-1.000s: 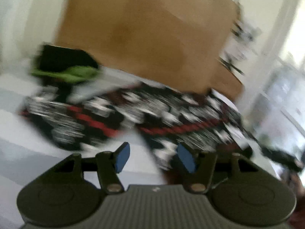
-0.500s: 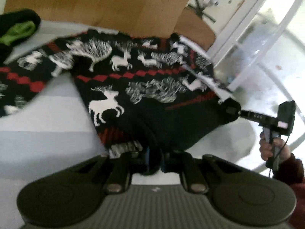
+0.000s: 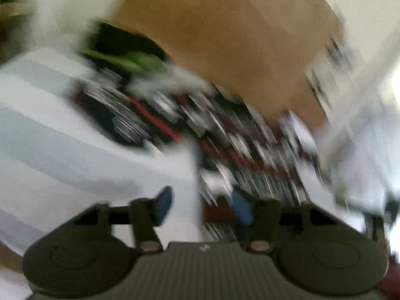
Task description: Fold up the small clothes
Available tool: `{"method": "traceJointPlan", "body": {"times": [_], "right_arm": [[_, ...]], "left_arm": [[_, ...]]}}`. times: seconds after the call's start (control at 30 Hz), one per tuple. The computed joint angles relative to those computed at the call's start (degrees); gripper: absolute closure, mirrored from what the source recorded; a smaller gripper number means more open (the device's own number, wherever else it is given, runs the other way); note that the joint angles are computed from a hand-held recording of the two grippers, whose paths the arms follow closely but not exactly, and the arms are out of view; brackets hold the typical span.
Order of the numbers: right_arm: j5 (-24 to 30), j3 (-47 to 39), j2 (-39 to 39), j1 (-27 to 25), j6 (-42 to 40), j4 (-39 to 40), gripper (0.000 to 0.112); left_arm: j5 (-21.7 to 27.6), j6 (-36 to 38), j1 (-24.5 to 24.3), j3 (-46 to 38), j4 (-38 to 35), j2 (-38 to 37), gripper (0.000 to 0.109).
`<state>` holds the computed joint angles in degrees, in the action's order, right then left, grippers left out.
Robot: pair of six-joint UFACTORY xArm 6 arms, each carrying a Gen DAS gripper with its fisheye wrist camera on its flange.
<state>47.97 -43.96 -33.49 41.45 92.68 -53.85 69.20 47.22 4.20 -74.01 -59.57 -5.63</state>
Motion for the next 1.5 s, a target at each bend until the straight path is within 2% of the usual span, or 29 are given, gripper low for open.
{"method": "traceJointPlan", "body": {"times": [0.07, 0.1, 0.13, 0.2, 0.27, 0.33, 0.37, 0.4, 0.43, 0.5, 0.6, 0.67, 0.73, 0.8, 0.83, 0.93, 1.0, 1.07, 1.1, 1.13, 1.17, 1.2, 1.27, 1.37, 1.43, 1.5], "right_arm": [[-8.0, -2.3, 4.5, -4.1, -0.7, -1.7, 0.067], [-13.0, -4.4, 8.4, -6.5, -1.7, -2.3, 0.067], [-16.7, -6.9, 12.6, -8.0, -2.7, -2.6, 0.067], [-22.2, -14.3, 22.4, -9.8, -6.2, -2.2, 0.069], [-26.4, -22.0, 31.5, -11.2, -10.9, 0.4, 0.070], [-30.7, -30.7, 40.6, -12.4, -16.3, 5.0, 0.073], [-32.0, -34.4, 44.1, -12.7, -19.0, 7.4, 0.075], [-32.9, -38.8, 48.1, -13.0, -21.9, 9.6, 0.078], [-33.0, -43.1, 51.8, -13.0, -25.3, 12.3, 0.079], [-32.0, -51.9, 59.2, -12.6, -36.3, 23.0, 0.083], [-26.3, -61.6, 67.4, -11.8, -48.9, 40.3, 0.086], [-28.8, -62.4, 69.0, -11.6, -51.9, 44.7, 0.085], [-28.1, -62.7, 68.7, -11.3, -54.2, 46.5, 0.085], [-33.8, -55.7, 64.5, -11.9, -53.7, 48.6, 0.085], [-36.0, -51.9, 62.0, -12.7, -49.8, 46.0, 0.085], [-41.7, -37.8, 51.7, -17.1, -31.8, 31.3, 0.085], [-41.7, -29.2, 44.1, -20.5, -19.8, 21.9, 0.085], [-39.5, -22.2, 37.2, -23.0, -7.9, 12.0, 0.085], [-37.5, -19.2, 33.8, -23.8, -1.9, 6.9, 0.085], [-36.1, -16.6, 31.0, -24.5, 2.1, 3.6, 0.085], [-34.9, -13.5, 27.8, -25.0, 3.6, 2.6, 0.085], [-33.6, -10.4, 24.5, -25.3, 4.3, 2.2, 0.085], [-31.8, -5.4, 18.9, -25.9, 4.6, 2.2, 0.085], [-30.7, -2.2, 14.9, -26.4, 5.6, 1.2, 0.085], [-31.8, -2.5, 15.5, -26.8, 6.3, 0.1, 0.084], [-33.7, -5.5, 19.1, -27.5, 6.2, -0.6, 0.078]], "left_arm": [[-5.0, -4.8, 0.1, -3.0, -1.7, 3.6, 0.045], [-7.1, -7.3, -0.4, -4.6, -1.6, 5.5, 0.041], [-9.1, -9.6, -0.9, -6.3, -1.0, 7.4, 0.032], [-13.5, -16.2, -2.7, -10.4, 2.0, 12.2, 0.027], [-13.3, -21.3, -4.0, -15.7, 4.4, 17.5, 0.027], [-13.2, -22.8, -5.0, -18.8, 5.2, 20.7, 0.027], [-15.7, -21.6, -6.2, -18.8, 4.9, 21.0, 0.030], [-16.5, -22.5, -6.8, -19.7, 6.4, 21.7, 0.057], [-17.0, -24.6, -7.6, -20.8, 8.6, 22.4, 0.094], [-17.2, -27.9, -7.6, -22.6, 9.6, 23.8, 0.094], [-21.8, -26.8, -6.8, -21.1, 7.2, 22.1, 0.094], [-22.0, -26.5, -5.5, -23.3, 3.0, 22.4, 0.094], [-21.1, -27.0, -5.7, -26.0, 1.0, 23.0, 0.094], [-22.8, -25.5, -8.3, -27.8, 2.2, 22.2, 0.094], [-23.7, -24.2, -10.0, -28.7, 2.9, 22.0, 0.094], [-24.3, -19.5, -15.7, -33.4, 3.4, 22.4, 0.094], [-23.2, -17.0, -20.2, -38.5, 3.8, 24.6, 0.093], [-21.6, -14.5, -25.0, -43.5, 4.5, 27.5, 0.090], [-19.9, -14.1, -26.9, -46.0, 5.4, 29.1, 0.079], [-16.0, -13.2, -28.6, -49.5, 6.4, 31.2, 0.056], [-11.7, -12.3, -30.3, -53.4, 8.2, 33.8, 0.048], [-9.8, -12.1, -31.4, -55.8, 10.3, 35.3, 0.048], [-11.2, -13.2, -33.3, -56.1, 15.1, 36.2, 0.050], [-11.5, -16.5, -31.2, -57.8, 13.4, 37.9, 0.050], [-13.1, -21.1, -29.2, -58.3, 14.5, 38.9, 0.050], [-13.7, -25.0, -28.5, -60.8, 19.3, 41.3, 0.049]]}}
